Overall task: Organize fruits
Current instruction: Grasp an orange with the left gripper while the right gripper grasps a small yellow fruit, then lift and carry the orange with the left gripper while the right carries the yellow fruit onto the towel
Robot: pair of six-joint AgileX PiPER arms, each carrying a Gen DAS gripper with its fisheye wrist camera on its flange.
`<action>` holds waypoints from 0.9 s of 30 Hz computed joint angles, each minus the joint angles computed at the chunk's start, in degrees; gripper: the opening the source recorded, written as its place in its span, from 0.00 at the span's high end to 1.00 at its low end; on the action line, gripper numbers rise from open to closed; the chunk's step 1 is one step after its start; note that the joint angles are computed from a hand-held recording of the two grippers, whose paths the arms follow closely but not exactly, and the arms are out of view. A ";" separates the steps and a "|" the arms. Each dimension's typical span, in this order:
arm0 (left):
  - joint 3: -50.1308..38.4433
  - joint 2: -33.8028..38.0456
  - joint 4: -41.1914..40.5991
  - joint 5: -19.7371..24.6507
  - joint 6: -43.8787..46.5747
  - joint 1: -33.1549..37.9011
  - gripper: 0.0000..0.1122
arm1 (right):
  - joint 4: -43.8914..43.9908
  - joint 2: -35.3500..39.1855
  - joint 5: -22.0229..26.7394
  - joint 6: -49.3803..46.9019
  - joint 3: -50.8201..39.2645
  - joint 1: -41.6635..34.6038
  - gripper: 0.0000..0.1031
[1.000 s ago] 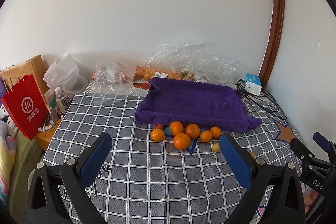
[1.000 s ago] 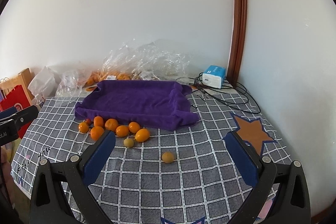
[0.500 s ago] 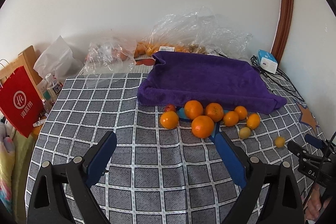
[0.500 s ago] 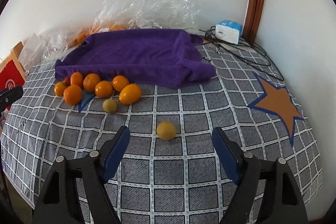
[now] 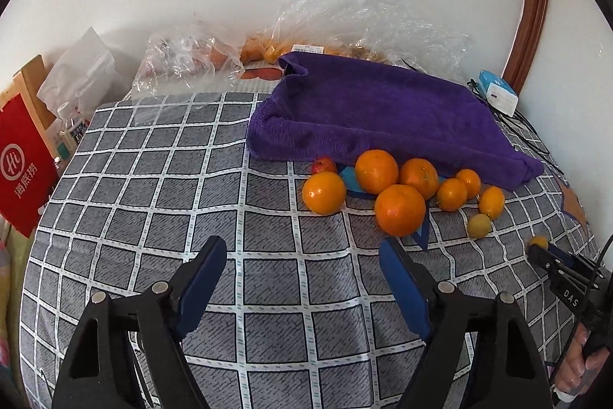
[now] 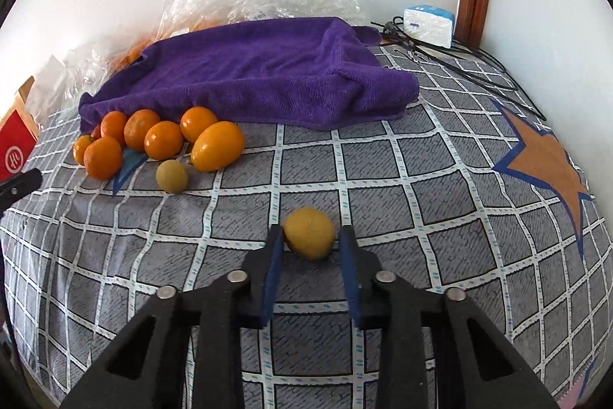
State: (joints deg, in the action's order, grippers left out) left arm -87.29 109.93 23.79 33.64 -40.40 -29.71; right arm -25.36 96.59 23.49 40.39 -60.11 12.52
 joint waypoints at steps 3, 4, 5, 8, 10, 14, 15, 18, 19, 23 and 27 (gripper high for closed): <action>-2.50 2.44 -3.37 -0.86 1.68 1.21 0.28 | -1.24 -0.15 -1.10 1.60 0.18 -0.07 0.74; -3.79 3.56 -5.16 -0.75 2.90 1.64 0.29 | -0.71 0.24 -0.99 1.02 -0.28 -0.09 0.74; -5.18 4.68 -7.16 -0.59 4.34 2.09 0.31 | -0.03 0.61 -0.77 0.22 -0.77 -0.14 0.74; -9.44 8.03 -10.56 0.44 6.61 2.87 0.36 | 1.54 1.89 -0.31 -2.25 -2.25 -0.27 0.74; -12.29 10.22 -10.36 1.51 6.91 3.02 0.39 | 2.46 2.49 -0.56 -3.33 -2.95 -0.64 0.74; -16.47 13.24 -12.42 2.12 9.32 3.85 0.49 | 5.60 4.27 0.14 -7.07 -5.16 -1.05 0.74; -17.03 13.76 -13.74 1.72 10.65 4.12 0.51 | 4.22 4.58 0.08 -5.79 -5.40 -0.85 0.74; -16.05 14.23 -16.66 -1.18 13.91 4.70 0.61 | 2.98 4.78 -0.71 -4.28 -5.17 -0.74 0.74; -15.75 14.30 -16.27 -1.85 13.80 4.57 0.63 | 3.65 4.54 -1.25 -4.73 -4.75 -0.94 0.74; -13.82 13.39 -21.56 -4.32 18.20 5.13 0.70 | 9.51 3.69 -3.59 -9.41 -3.32 -2.49 0.74; -11.30 12.12 -23.42 -6.86 18.53 5.74 0.70 | 11.75 3.28 -4.76 -11.48 -2.59 -2.87 0.74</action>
